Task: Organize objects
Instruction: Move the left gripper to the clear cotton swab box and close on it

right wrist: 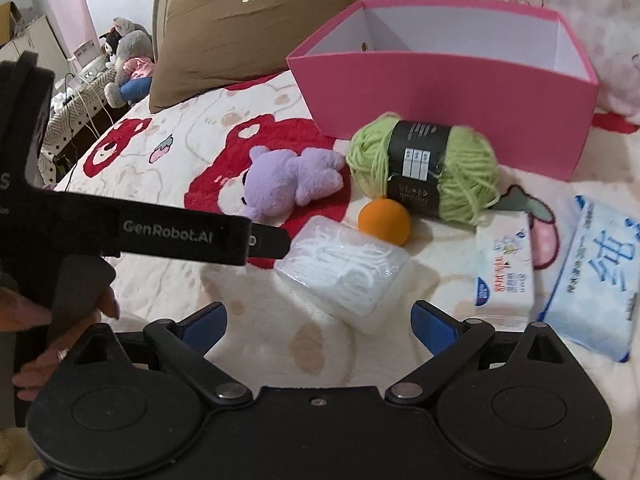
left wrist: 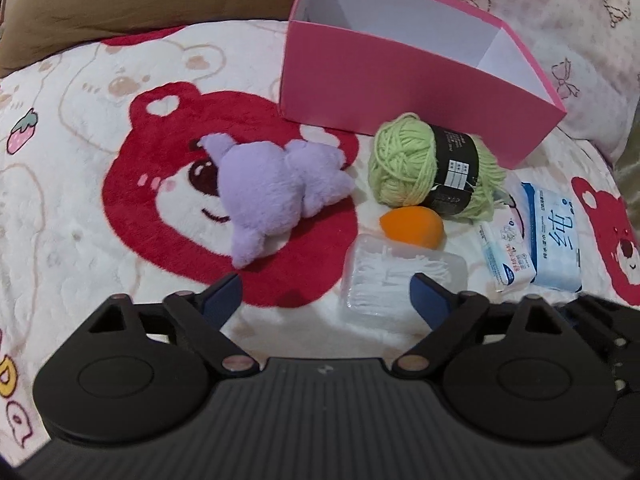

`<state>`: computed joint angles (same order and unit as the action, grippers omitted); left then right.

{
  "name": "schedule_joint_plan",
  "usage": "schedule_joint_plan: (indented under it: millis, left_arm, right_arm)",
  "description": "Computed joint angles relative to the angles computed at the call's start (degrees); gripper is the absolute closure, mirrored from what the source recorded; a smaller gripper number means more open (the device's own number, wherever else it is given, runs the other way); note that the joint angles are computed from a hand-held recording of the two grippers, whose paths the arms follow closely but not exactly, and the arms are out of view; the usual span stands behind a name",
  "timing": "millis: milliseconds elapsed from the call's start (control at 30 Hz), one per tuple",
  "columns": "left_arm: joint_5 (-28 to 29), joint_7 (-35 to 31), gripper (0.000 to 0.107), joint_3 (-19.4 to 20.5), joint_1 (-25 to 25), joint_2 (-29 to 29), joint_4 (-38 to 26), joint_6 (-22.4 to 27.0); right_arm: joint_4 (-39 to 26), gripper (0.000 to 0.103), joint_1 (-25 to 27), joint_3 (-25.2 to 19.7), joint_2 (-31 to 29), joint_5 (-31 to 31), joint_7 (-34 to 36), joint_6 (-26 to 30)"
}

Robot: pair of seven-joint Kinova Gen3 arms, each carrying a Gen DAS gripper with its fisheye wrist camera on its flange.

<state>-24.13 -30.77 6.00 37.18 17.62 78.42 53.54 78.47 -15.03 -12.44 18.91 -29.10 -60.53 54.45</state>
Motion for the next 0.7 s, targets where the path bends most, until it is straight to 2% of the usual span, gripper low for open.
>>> schedule_joint_plan:
  millis: [67,133,267,433,533,600,633,700]
  left_arm:
    - [-0.8,0.5,0.03,-0.1,0.5,0.3,0.5,-1.0]
    - [-0.7,0.4,0.036,-0.1,0.5,0.8,0.6,-1.6]
    - [0.5,0.6,0.045,-0.4,0.0,1.5,1.0,-3.0]
    - [1.9,3.6,0.045,-1.4,-1.4,0.1,6.2,-11.1]
    - [2.9,4.5,0.046,-1.4,-2.0,-0.4,7.8,-13.4]
    - [4.1,3.7,0.064,-0.9,-3.0,-1.0,9.3,-16.2]
    - [5.5,2.6,0.069,0.3,-4.1,-1.3,9.7,-17.5]
    - [5.4,0.4,0.069,0.0,-3.2,-1.0,9.1,-17.1]
  right_arm:
    - [-1.4,0.012,0.4,-0.3,1.6,-0.8,0.3,2.2]
    - [-1.6,0.013,0.4,-0.4,2.2,-1.2,0.0,2.5]
    - [-0.1,0.013,-1.0,0.0,1.5,0.9,-0.7,-0.6]
    - [-0.2,0.013,-0.7,-0.4,2.4,0.6,-0.7,-1.7]
    - [0.0,0.013,-1.0,-0.6,2.6,0.9,-0.8,-2.7]
    - [0.2,0.014,-1.3,-0.6,2.8,1.3,-1.0,-3.3]
    - [0.4,0.015,-1.6,-0.5,2.7,1.8,-1.4,-3.9]
    - [1.1,0.018,-1.6,-0.5,2.3,1.9,-2.1,-5.0]
